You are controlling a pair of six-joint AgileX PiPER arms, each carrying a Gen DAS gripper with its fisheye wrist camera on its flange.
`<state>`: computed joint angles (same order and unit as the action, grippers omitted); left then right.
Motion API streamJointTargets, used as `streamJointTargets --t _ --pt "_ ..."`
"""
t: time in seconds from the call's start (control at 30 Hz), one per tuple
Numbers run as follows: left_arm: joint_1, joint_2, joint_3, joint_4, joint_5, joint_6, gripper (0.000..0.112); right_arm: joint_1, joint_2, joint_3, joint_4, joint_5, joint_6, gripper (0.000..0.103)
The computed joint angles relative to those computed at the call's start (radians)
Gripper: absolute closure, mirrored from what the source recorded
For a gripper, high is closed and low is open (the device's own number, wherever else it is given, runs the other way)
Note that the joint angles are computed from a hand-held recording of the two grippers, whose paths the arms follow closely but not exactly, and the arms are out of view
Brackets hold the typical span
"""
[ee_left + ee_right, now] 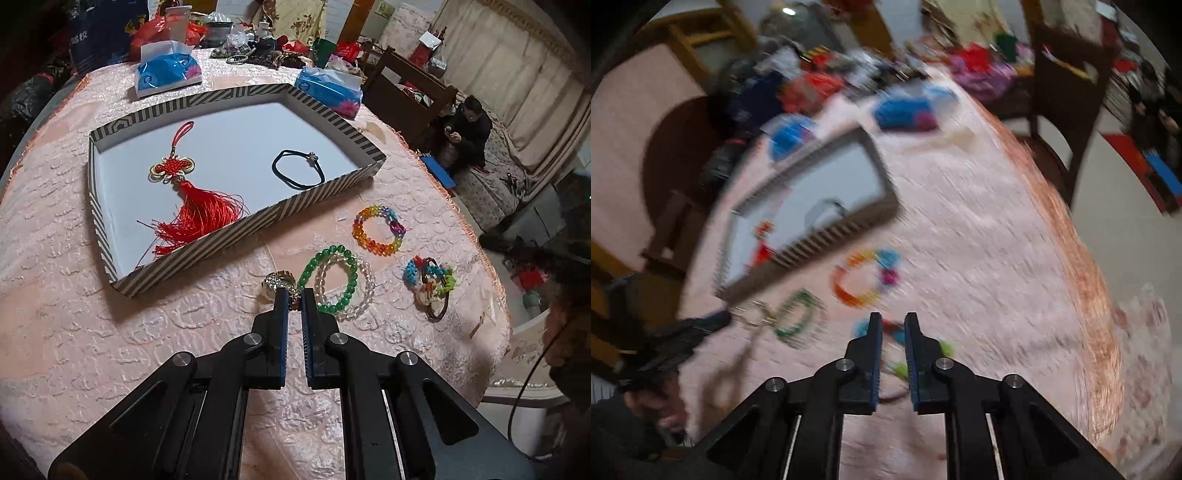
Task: Organize jewelry
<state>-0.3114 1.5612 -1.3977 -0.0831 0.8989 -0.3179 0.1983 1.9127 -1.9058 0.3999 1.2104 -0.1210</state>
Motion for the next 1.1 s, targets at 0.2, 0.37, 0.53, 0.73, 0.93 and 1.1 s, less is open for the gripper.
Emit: streamJointTargets --t 0.2,0.37,0.53,0.73,0.93,1.1 --pt "0.001 -0.008 0.014 0.007 0.008 -0.018 0.107 -0.022 -0.062 0.195 0.012 -0.074 -0.062 0.073" --pt "-0.009 -0.007 0.019 0.018 0.010 -0.033 0.107 -0.010 -0.050 0.233 0.017 -0.092 -0.102 0.072" --pt "-0.018 0.000 0.008 0.026 0.016 -0.041 0.107 0.002 -0.017 0.207 -0.053 -0.167 -0.033 0.072" --pt "-0.016 0.004 0.004 0.033 0.019 -0.057 0.107 -0.067 0.022 0.167 0.248 -0.014 -0.220 0.072" --pt "-0.017 0.012 0.001 0.022 0.015 -0.051 0.107 -0.029 0.002 0.183 0.077 -0.056 -0.122 0.072" --pt "-0.012 0.018 -0.002 0.017 0.016 -0.046 0.107 0.004 -0.019 0.161 0.080 -0.057 -0.122 0.072"
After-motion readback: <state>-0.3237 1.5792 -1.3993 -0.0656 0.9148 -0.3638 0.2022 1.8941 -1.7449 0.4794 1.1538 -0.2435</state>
